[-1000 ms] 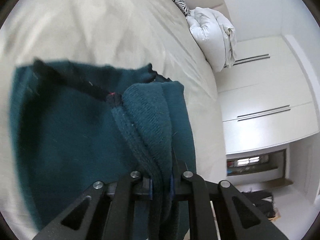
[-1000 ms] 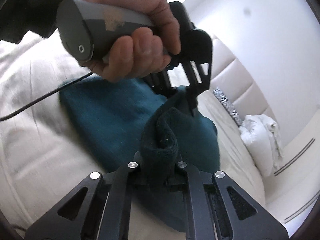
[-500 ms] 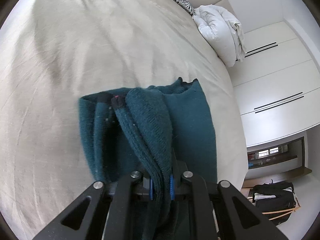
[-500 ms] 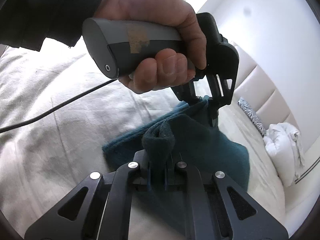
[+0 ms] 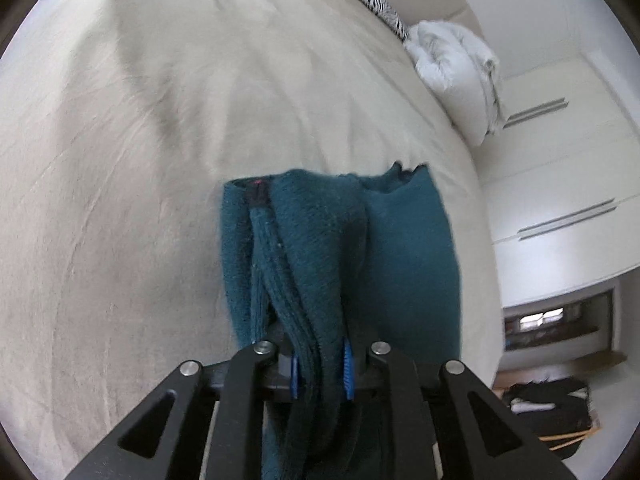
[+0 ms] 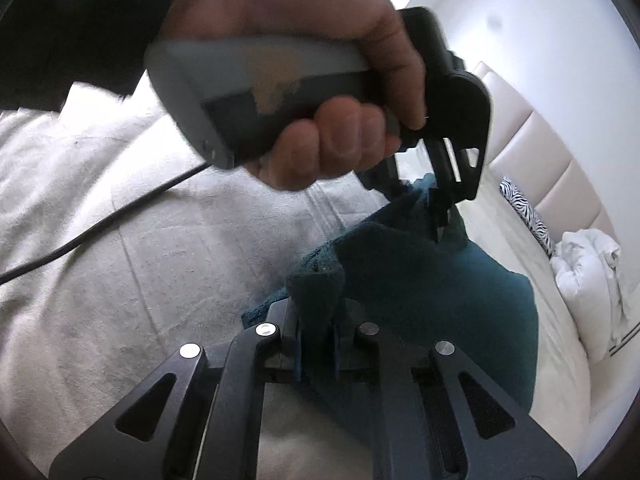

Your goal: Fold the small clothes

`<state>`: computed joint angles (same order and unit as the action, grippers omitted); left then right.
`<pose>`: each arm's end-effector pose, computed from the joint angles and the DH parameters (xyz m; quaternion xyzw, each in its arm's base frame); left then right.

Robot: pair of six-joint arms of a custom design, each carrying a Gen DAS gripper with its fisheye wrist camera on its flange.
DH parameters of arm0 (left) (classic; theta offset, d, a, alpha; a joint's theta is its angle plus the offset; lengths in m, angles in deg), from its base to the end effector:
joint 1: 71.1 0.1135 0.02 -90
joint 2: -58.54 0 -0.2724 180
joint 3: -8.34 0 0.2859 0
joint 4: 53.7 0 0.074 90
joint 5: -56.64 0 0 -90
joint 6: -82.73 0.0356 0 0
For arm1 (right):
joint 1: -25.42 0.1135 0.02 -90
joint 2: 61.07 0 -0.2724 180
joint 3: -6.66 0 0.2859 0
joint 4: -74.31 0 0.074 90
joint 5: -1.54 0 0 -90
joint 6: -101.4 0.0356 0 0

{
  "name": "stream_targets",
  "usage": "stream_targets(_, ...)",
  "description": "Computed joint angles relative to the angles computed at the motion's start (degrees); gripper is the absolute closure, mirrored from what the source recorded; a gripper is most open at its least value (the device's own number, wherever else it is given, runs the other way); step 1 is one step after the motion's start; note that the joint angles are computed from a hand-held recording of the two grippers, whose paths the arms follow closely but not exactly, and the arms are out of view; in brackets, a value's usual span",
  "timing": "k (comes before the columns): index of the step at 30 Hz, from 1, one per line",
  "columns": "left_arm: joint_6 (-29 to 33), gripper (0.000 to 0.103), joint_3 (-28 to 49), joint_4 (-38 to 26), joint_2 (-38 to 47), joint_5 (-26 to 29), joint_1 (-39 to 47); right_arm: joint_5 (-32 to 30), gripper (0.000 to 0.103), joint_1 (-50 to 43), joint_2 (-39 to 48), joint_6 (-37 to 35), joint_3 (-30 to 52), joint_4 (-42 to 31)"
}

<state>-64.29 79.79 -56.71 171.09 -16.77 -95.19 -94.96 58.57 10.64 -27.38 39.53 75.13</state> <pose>0.3770 -0.1797 0.1019 -0.2043 0.8898 -0.3518 0.2067 0.2016 0.1365 0.1255 -0.5472 0.7118 0.0294 0.4395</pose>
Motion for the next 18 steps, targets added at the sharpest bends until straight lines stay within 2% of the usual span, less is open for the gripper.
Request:
stream_targets(2, -0.8, 0.065, -1.2, -0.4, -1.9, -1.7, 0.1, -1.2, 0.087, -1.1, -0.8, 0.5, 0.8, -2.0)
stream_targets(5, 0.4, 0.059, -2.9, -3.6, -6.9, -6.0, -0.1, -6.6, 0.08, -4.9, -6.1, 0.2, 0.8, -9.5)
stream_targets(6, 1.2, 0.055, -3.2, -5.3, -8.5, -8.1, -0.4, -9.1, 0.074, -6.5, -7.3, 0.1, 1.3, -12.6)
stream_targets(9, 2.4, 0.054, -4.1, -9.2, -13.1, -14.2, -2.1, -20.8, 0.05, -15.2, -12.5, -1.7, 3.5, -26.3)
stream_targets(11, 3.9, 0.054, -3.3, -11.3, -14.4, -17.1, -3.8, -31.0, 0.049, -24.3, -13.2, -4.4, 6.1, -35.6)
stream_targets(13, 5.3, 0.054, -1.5, -13.2, -13.8, -20.0, -6.3, -37.6, 0.049, -33.0, -8.3, -6.6, 11.1, -43.3)
stream_targets(14, 5.8, 0.054, -0.7, -13.5, -13.1, -20.9, -7.2, -39.5, 0.049, -36.7, -4.8, -6.9, 13.1, -44.9)
stream_targets(18, 4.9, 0.054, 2.0, -13.8, -8.1, -21.9, -10.6, -46.9, 0.049, -46.3, 14.2, -3.6, 28.7, -53.6)
